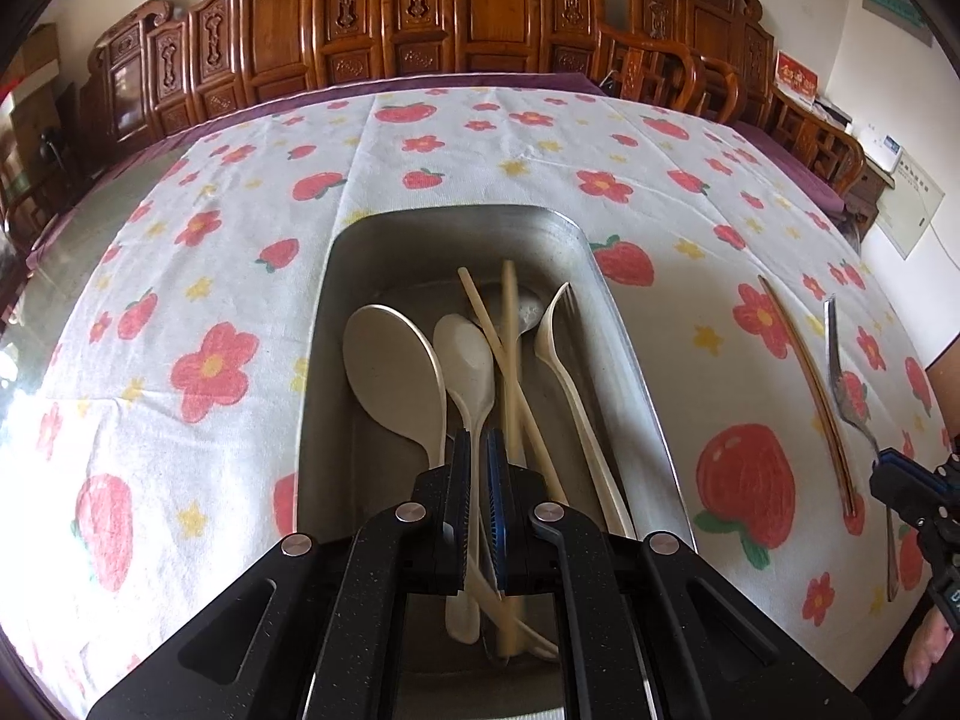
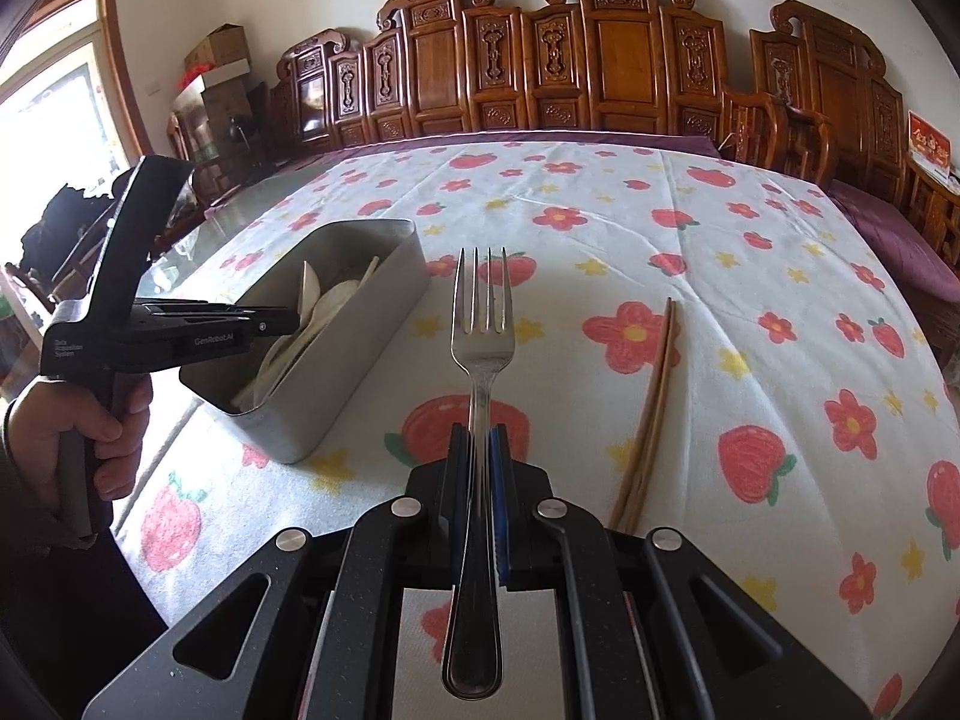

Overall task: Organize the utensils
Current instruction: 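Carry the wooden chopstick into the silver tray with the left tool and release, then lower the metal fork into the silver tray and open the right tool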

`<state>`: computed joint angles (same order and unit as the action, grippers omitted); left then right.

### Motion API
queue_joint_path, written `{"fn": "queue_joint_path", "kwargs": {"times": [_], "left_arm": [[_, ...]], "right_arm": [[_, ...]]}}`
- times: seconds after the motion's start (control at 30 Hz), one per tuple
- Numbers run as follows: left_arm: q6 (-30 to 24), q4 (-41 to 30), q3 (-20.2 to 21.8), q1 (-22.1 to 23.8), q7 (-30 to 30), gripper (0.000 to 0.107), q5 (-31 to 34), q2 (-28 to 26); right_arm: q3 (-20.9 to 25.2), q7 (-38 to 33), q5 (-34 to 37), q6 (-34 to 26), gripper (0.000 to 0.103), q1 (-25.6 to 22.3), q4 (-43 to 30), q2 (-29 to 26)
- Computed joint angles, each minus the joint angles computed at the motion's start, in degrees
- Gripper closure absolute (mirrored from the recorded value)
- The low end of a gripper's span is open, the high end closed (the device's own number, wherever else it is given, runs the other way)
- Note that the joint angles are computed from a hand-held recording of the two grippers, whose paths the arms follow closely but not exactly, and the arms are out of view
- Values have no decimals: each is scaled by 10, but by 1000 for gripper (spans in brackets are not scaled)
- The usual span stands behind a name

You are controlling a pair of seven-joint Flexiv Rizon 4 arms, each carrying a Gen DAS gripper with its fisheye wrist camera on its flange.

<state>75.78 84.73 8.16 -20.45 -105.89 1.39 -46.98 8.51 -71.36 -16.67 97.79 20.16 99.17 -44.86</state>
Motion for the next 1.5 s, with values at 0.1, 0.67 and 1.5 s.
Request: {"fn": "queue_joint_path", "kwargs": {"times": [0.1,0.67,1.5], "left_arm": [[25,23,-6,5,3,99,1,17],[104,95,-9,15,62,94,-27,62],[159,149,18,37,69,72,-85,93]], "right_arm": [[-1,0,0,-2,94,4,-2,1],[-33,1,-10,-26,94,48,-35,2],[25,-5,-1,-145,94,78,-236,-83]]}}
